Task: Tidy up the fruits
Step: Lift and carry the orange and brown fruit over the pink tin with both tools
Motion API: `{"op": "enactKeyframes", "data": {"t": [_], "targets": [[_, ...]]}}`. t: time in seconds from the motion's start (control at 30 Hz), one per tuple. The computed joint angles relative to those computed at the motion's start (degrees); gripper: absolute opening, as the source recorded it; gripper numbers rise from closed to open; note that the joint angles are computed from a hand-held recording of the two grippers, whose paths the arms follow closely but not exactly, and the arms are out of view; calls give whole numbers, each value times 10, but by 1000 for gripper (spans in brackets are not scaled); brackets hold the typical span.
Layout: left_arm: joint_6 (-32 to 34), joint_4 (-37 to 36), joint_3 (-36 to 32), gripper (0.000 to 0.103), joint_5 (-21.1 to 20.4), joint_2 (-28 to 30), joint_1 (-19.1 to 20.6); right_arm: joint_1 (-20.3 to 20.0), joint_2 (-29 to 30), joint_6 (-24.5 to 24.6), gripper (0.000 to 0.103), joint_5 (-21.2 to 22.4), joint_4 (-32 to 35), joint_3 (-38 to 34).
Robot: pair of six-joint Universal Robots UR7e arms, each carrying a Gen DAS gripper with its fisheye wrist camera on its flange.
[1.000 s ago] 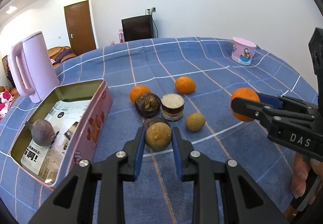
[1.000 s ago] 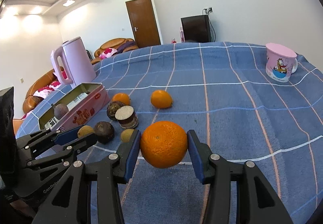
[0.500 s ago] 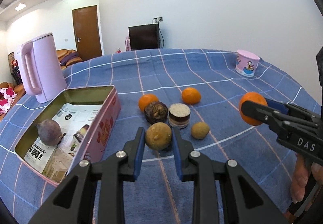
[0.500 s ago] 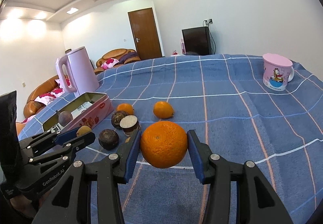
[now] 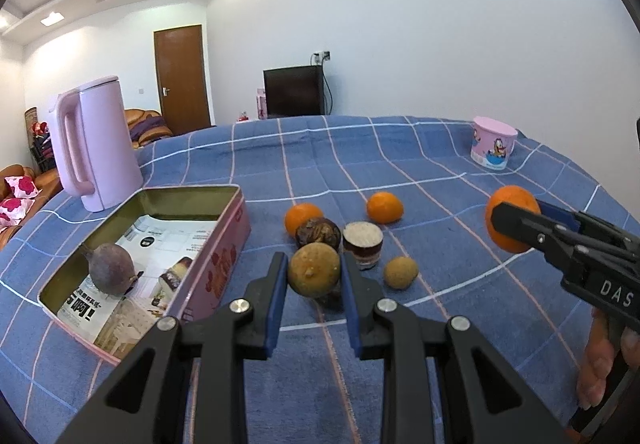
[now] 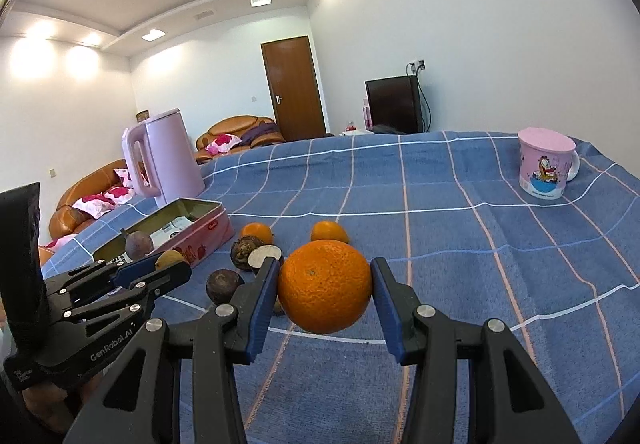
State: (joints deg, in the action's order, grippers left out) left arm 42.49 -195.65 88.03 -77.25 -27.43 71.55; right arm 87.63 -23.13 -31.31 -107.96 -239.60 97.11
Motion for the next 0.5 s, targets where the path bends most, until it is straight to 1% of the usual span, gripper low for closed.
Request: {"op": "enactKeyframes", "data": {"t": [0.5], "targets": [[0, -54, 14, 28, -39, -3, 8, -3, 7, -16, 49, 27, -38, 5]]}}
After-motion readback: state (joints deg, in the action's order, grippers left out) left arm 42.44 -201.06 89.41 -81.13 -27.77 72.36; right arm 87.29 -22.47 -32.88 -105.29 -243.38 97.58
